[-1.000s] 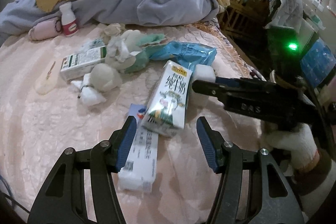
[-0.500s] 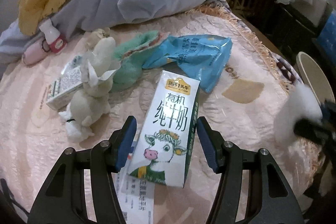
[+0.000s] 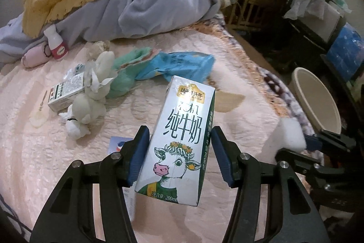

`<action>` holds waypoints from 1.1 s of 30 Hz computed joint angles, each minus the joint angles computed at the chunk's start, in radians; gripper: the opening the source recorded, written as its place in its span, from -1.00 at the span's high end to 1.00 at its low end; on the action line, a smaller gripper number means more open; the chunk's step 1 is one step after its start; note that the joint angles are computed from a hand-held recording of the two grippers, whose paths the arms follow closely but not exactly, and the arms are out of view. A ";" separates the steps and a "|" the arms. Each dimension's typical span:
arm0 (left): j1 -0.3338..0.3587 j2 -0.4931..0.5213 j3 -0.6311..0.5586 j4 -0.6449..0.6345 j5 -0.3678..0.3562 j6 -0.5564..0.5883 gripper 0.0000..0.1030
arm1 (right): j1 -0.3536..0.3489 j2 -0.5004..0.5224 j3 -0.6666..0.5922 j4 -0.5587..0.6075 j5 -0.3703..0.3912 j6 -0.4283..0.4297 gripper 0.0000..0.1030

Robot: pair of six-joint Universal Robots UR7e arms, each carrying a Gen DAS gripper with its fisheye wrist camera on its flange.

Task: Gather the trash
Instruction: 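Carry the foam block and milk carton toward the white bucket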

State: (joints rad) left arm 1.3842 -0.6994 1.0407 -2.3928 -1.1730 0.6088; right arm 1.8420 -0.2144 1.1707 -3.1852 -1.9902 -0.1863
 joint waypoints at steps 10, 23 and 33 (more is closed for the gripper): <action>-0.043 -0.058 0.146 -0.067 -0.023 0.012 -0.06 | 0.011 -0.069 0.122 -0.085 -0.053 -0.004 0.26; -0.102 -0.068 0.239 -0.108 -0.041 0.025 -0.06 | -0.012 -0.171 0.291 -0.208 -0.108 0.003 0.25; -0.147 -0.049 0.277 -0.125 -0.044 0.043 -0.06 | -0.040 -0.243 0.397 -0.290 -0.148 -0.004 0.25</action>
